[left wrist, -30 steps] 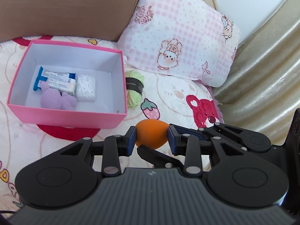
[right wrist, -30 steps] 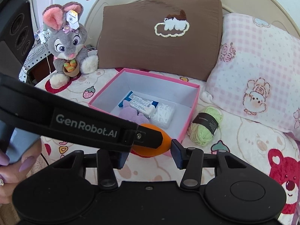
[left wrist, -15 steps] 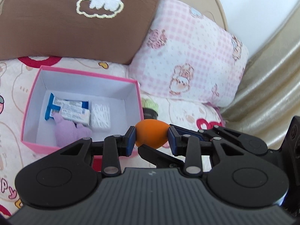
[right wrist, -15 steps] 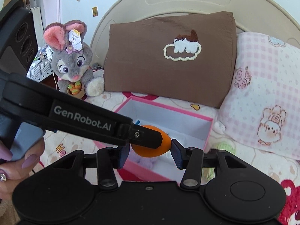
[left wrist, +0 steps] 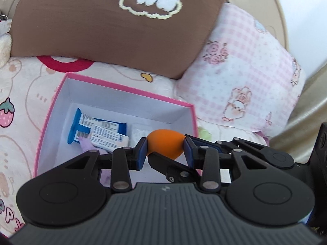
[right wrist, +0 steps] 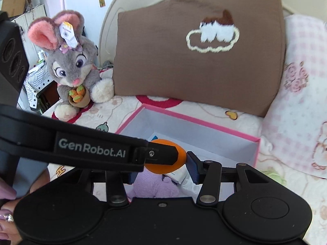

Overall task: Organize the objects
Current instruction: 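Carry the orange sponge with the left gripper over the pink box, then lower the orange sponge into the pink box and open the left gripper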

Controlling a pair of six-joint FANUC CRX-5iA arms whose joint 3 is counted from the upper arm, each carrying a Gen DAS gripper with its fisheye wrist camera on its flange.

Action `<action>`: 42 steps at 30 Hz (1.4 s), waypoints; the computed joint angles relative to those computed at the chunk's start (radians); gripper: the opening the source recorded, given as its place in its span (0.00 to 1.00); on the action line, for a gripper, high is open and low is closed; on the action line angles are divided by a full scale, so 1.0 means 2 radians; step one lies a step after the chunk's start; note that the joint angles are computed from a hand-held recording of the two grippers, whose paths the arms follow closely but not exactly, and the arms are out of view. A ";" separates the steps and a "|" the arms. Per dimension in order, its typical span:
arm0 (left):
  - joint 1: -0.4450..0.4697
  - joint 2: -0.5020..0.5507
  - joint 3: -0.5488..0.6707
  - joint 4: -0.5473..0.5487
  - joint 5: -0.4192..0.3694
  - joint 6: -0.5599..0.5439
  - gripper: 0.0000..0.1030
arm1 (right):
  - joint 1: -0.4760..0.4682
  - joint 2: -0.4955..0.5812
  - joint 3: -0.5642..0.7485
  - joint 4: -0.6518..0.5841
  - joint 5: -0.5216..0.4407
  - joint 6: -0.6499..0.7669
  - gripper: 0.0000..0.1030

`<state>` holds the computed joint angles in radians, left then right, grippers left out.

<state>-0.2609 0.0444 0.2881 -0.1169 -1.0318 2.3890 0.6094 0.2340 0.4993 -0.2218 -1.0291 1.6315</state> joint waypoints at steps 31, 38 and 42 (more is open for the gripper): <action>0.061 0.008 -0.101 0.030 0.121 -0.044 0.37 | -0.019 0.096 0.052 -0.050 0.021 0.002 0.45; 0.065 0.012 -0.110 0.034 0.138 -0.040 0.37 | -0.010 0.101 0.046 -0.023 0.033 -0.010 0.45; 0.067 0.016 -0.109 0.030 0.141 -0.039 0.37 | -0.009 0.110 0.054 -0.018 0.033 -0.014 0.45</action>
